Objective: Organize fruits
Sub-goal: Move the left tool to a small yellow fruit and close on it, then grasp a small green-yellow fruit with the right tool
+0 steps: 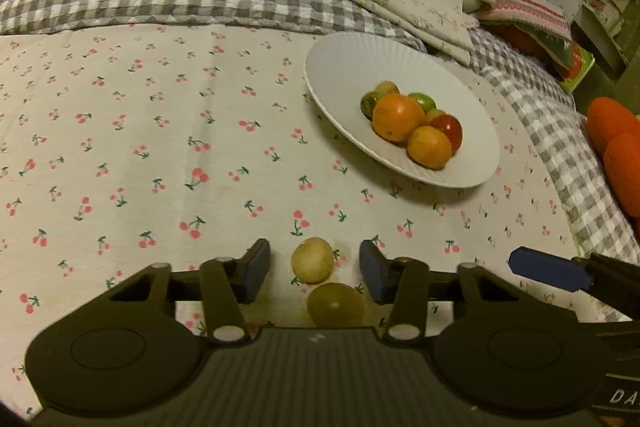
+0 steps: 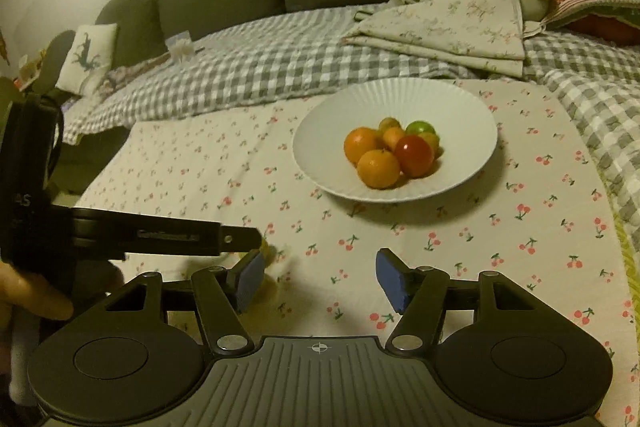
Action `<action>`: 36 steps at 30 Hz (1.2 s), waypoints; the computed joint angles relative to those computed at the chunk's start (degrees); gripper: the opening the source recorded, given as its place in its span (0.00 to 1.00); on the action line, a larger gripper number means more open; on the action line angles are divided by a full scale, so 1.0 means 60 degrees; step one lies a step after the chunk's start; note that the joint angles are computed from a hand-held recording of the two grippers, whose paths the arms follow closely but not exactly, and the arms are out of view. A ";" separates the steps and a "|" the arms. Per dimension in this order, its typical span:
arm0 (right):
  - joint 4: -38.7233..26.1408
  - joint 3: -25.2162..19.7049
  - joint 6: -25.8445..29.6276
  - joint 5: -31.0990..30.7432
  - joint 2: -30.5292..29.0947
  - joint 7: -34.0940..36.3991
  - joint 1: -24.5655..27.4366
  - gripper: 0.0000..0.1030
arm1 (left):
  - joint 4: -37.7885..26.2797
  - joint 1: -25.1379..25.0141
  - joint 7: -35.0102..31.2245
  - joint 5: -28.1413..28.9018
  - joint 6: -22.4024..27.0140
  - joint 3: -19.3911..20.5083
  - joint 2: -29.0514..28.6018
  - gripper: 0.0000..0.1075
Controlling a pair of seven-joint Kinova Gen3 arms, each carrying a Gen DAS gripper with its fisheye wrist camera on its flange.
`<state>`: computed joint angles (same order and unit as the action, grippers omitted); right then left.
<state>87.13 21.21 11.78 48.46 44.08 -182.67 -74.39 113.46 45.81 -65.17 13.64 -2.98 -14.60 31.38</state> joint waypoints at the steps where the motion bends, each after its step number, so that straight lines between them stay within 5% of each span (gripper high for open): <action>1: -0.0044 -0.0080 0.0062 -0.0135 0.0013 0.0181 0.0050 0.61 | -0.0072 0.0111 -0.0017 0.0012 0.0099 -0.0105 0.0061 0.36; 7: -0.0254 -0.0273 0.0202 -0.0880 0.0103 0.1137 0.0202 0.61 | -0.0253 0.0591 0.0219 -0.0180 0.0309 -0.0640 0.0274 0.21; 13: -0.0422 -0.0308 0.0066 -0.1499 0.0250 0.2010 0.0257 0.61 | -0.0152 0.0926 0.0659 -0.0185 0.0428 -0.1108 0.0159 0.21; 19: -0.0936 -0.0739 0.0115 -0.2078 0.0572 0.3168 0.0532 0.61 | 0.0051 0.1886 0.1215 -0.0174 0.0574 -0.2338 0.0019 0.21; 27: -0.1800 -0.1174 0.0314 -0.2883 0.1157 0.4607 0.0829 0.60 | 0.0105 0.1889 0.2014 -0.0555 0.0898 -0.2506 -0.0094 0.21; 36: -0.2557 -0.0957 0.0463 -0.3667 0.1746 0.5848 0.0645 0.39 | 0.0096 0.2144 0.2881 -0.1225 0.0981 -0.2794 -0.0096 0.21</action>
